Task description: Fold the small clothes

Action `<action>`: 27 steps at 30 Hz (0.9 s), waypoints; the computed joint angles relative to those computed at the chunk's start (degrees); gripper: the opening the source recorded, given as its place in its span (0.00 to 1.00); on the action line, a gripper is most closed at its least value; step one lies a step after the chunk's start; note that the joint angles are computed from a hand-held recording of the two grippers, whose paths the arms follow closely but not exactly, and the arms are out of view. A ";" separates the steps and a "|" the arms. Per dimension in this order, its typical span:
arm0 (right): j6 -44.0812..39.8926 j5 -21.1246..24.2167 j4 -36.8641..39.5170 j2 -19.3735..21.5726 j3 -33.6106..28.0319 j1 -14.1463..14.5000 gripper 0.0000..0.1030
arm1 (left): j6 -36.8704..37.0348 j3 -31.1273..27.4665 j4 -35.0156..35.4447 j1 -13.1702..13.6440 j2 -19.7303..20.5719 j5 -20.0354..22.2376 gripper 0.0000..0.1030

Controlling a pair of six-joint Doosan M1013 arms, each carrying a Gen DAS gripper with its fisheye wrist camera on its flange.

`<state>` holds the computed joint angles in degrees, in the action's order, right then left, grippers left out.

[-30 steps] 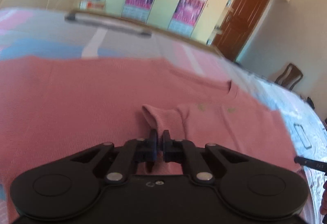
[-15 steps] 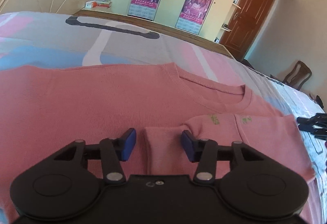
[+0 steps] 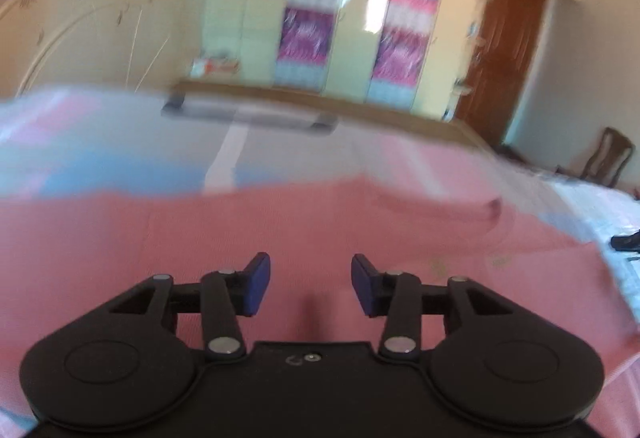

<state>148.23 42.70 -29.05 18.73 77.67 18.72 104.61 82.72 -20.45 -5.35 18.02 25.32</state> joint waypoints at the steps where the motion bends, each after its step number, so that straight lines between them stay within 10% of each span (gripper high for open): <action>1: -3.46 0.04 2.46 0.09 -0.35 0.10 0.07 | 5.36 -0.57 -4.58 -0.44 0.10 1.67 0.42; 4: -10.09 3.61 3.53 2.75 -3.41 1.44 0.07 | 13.77 -2.29 -6.45 -3.37 1.29 4.75 0.49; 8: -10.65 7.14 1.22 4.32 -4.68 2.69 0.07 | 4.56 -5.75 1.66 -5.33 4.19 12.70 0.52; 19: -9.65 10.97 -8.96 -2.46 4.48 9.65 0.09 | 13.88 5.66 -3.03 -4.51 -4.10 6.37 0.52; 22: -6.65 5.29 -8.35 -3.88 5.79 10.44 0.09 | 14.86 5.14 -4.55 -4.98 -3.78 6.82 0.55; 27: -8.39 12.08 -4.80 -2.29 3.72 10.66 0.09 | 10.80 5.10 -2.18 -4.20 -3.87 5.77 0.53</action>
